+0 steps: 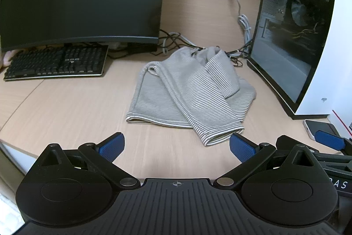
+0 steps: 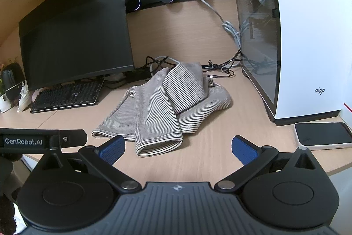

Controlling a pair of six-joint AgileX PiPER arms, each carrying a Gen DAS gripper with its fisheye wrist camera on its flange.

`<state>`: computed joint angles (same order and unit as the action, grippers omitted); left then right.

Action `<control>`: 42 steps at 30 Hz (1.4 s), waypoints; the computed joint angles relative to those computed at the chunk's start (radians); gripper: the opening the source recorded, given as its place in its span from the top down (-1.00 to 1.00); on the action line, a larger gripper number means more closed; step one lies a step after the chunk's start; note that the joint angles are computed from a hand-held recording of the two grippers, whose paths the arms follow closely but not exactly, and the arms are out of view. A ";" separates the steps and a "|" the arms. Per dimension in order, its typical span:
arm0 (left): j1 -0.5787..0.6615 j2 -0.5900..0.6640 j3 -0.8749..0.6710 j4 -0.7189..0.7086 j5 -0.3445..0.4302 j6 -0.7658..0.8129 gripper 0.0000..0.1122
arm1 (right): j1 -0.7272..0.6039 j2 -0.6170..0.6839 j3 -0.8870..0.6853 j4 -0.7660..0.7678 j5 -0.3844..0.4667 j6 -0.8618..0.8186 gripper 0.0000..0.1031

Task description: Fold clothes

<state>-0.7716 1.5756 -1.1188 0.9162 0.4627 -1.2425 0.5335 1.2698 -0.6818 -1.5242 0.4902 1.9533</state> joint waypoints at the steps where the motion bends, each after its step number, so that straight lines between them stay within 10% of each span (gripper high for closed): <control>1: 0.000 0.001 0.000 0.000 0.000 0.000 -0.84 | 0.000 0.002 -0.001 0.000 0.000 0.001 -1.00; 18: 0.070 0.073 -0.100 -0.196 -0.032 0.243 -0.84 | -0.054 0.065 -0.073 0.040 -0.007 -0.033 -1.00; 28: 0.259 0.228 -0.293 -0.850 -0.087 0.999 -0.84 | -0.066 0.243 -0.259 0.171 -0.011 -0.038 -1.00; 42: 0.470 0.501 -0.679 -1.436 0.187 1.692 -0.84 | 0.002 0.481 -0.591 0.432 0.229 -0.164 -1.00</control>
<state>-0.3017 2.0768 -1.7974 -0.5203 0.6496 0.4500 0.5351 1.7511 -1.2724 -1.0926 0.7193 1.7890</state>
